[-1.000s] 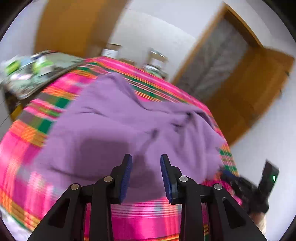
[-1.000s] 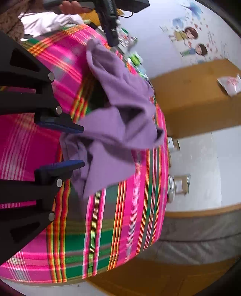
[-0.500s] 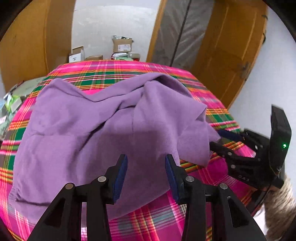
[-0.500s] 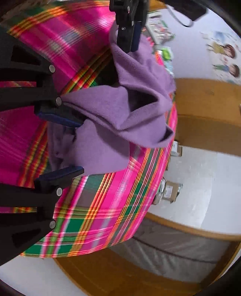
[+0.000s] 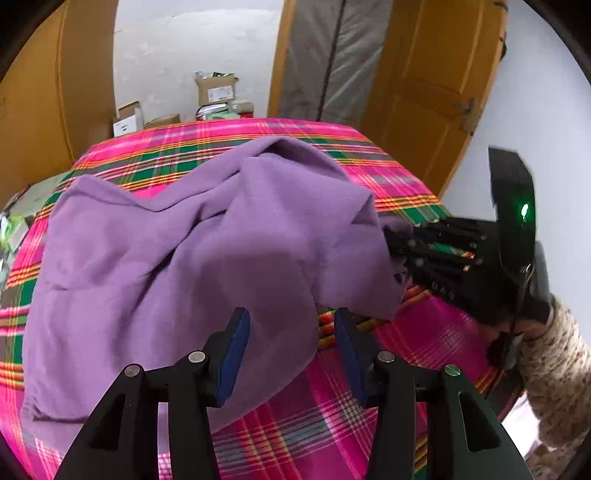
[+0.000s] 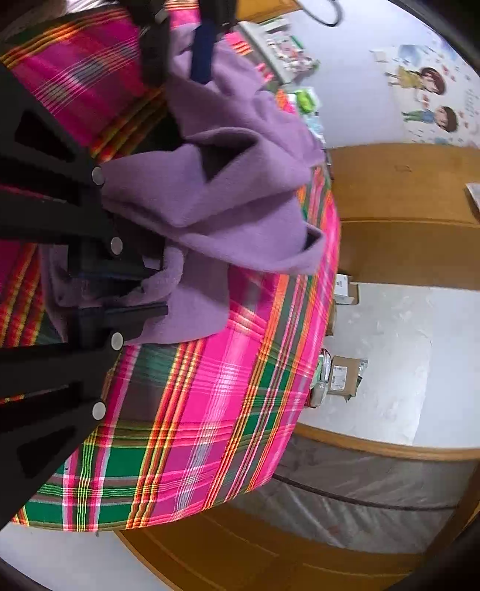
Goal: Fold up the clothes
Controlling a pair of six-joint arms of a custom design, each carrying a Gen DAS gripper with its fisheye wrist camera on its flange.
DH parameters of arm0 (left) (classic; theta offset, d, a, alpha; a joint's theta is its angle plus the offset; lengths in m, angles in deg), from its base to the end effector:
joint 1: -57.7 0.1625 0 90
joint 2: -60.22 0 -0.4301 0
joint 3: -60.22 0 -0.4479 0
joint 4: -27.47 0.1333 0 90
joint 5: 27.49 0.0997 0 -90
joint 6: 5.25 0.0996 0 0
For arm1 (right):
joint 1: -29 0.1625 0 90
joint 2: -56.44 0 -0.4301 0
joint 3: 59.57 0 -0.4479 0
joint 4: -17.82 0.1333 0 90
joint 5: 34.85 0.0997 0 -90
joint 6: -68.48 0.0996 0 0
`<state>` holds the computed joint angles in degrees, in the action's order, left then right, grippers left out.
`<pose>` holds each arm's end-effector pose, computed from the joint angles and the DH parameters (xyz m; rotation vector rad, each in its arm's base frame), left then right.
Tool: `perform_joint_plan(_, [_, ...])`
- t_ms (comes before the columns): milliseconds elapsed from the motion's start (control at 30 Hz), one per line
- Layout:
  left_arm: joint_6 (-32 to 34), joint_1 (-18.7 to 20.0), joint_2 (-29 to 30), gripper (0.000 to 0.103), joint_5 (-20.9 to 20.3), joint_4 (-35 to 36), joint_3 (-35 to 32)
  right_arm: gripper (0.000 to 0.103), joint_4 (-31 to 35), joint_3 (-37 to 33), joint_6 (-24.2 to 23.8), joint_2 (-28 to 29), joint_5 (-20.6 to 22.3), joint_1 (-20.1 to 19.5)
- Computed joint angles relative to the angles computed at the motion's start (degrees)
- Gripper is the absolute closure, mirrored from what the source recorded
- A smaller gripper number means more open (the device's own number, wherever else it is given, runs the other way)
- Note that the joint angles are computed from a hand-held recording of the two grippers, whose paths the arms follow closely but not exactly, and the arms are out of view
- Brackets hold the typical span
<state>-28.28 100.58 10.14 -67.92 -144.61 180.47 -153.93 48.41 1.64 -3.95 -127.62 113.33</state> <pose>-0.2525 -0.5199 0.0284 0.3898 2.3836 -0.8461 0.0633 -0.6624 0.1794 1.3477 -2.3194 0.6263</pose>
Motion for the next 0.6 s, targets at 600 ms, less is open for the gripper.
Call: perform_joint_plan(600, [-4.52, 4.43, -0.86, 0.091, 8.07, 1.95, -3.45, 0.094, 5.22, -7.18, 9.11, 0.98, 5.58, 2.52])
